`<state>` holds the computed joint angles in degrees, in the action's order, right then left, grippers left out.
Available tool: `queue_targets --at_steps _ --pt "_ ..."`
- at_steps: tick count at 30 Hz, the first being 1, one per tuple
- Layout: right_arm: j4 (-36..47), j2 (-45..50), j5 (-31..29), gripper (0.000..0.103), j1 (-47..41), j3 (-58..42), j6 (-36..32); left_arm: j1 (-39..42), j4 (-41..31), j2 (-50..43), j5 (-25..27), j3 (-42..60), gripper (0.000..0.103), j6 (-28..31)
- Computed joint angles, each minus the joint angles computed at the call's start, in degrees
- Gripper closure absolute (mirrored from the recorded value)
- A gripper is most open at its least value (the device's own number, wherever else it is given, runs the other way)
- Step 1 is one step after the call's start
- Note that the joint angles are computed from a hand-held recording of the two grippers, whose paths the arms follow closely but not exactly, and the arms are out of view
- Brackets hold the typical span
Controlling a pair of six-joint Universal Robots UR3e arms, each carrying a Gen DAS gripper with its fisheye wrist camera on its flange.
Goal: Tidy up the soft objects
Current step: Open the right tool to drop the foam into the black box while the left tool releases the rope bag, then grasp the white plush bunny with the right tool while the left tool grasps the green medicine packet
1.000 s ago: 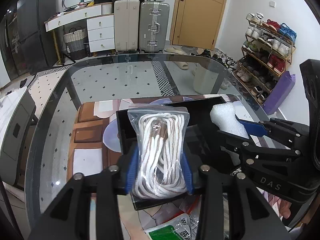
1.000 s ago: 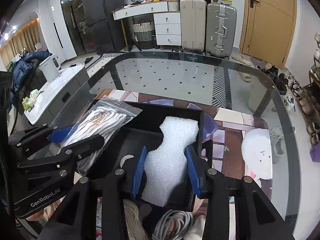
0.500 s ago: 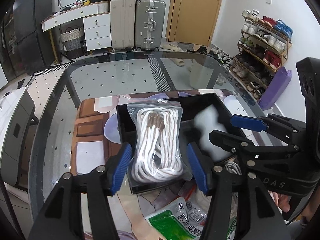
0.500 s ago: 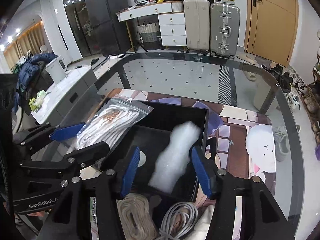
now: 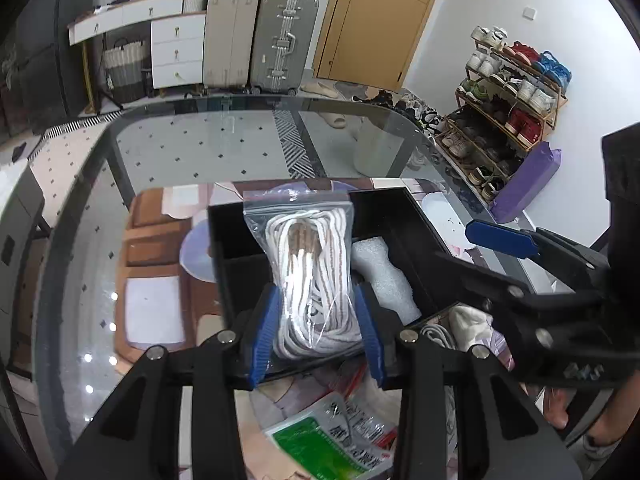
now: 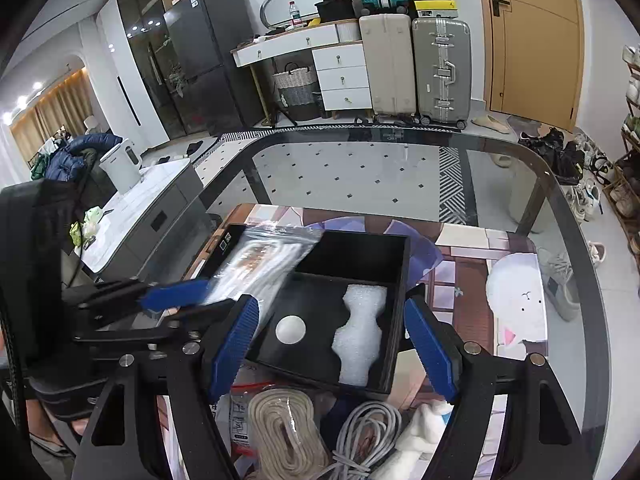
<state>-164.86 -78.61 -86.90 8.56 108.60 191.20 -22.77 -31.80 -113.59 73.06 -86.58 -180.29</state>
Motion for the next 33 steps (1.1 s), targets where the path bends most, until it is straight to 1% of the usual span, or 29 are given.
queue_targets --at_steps 4,5,6,7,8,9,10,12,14,17,20,21,23,25,27,29,32,33 --pt "0.27 -0.05 -0.76 0.026 0.6 -0.16 -0.46 -0.4 -0.76 -0.95 1.16 0.98 0.066 -1.05" --pt "0.25 -0.37 -0.51 0.026 0.4 0.18 -0.56 -0.51 -0.21 -0.39 1.39 0.24 0.064 -0.8" --pt "0.13 -0.76 -0.43 0.026 0.24 0.65 -0.51 -0.77 0.53 0.49 1.89 -0.77 0.06 -0.31" --pt "0.16 -1.34 -0.34 0.026 0.04 1.17 -0.39 -1.15 0.94 1.17 2.66 -1.38 0.054 0.05" --pt "-0.1 -2.19 0.03 0.025 -0.33 2.07 -0.13 -1.67 1.53 2.18 4.23 -2.35 0.041 0.01" --pt "-0.21 -3.05 0.37 0.024 -0.74 2.9 -0.02 -2.28 2.34 3.32 6.44 -3.49 0.033 -0.77" --pt "-0.12 -4.34 0.67 0.021 -1.11 3.99 0.17 -2.3 3.24 4.47 6.89 -4.83 0.03 -1.15" --pt "0.22 -6.09 0.58 0.019 -1.41 5.44 0.56 -1.47 4.87 6.96 5.49 -8.0 0.021 -0.96" --pt "1.28 -8.56 0.32 0.018 -1.5 7.49 1.03 -0.19 4.77 9.11 3.34 -10.45 0.015 0.34" --pt "1.94 -11.68 -0.03 0.017 -1.42 11.02 1.7 -0.79 4.27 10.62 5.18 -12.67 0.015 1.41" --pt "2.39 -15.01 1.17 0.016 -2.35 15.31 2.98 -2.3 4.13 11.24 9.41 -14.73 0.015 1.21" --pt "2.34 -16.17 1.2 0.016 -2.61 16.82 3.59 -2.41 3.73 11.54 9.61 -15.17 0.015 0.8" --pt "2.21 -17.94 1.67 0.016 -3.28 19.41 3.81 -1.73 3.7 12.54 8.04 -17.1 0.015 0.67" --pt "2.03 -18.51 1.39 0.016 -3.4 21.09 3.76 -1.43 4.39 12.96 7.62 -18.47 0.015 0.29" --pt "2.73 -17.55 0.2 0.016 -3.08 21.68 3.48 -2.02 5.49 12.6 8.75 -19.46 0.015 -0.28" --pt "3.52 -16.0 -0.68 0.016 -3.19 22.0 3.37 -2.41 4.7 11.35 8.94 -19.31 0.015 0.21" --pt "3.61 -14.6 0.9 0.017 -5.17 23.2 3.05 -2.91 3.78 9.76 9.25 -18.71 0.015 -1.09" --pt "3.64 -14.25 1.68 0.022 -5.99 23.49 2.81 -3.01 3.9 9.59 9.16 -18.86 0.015 -1.32"
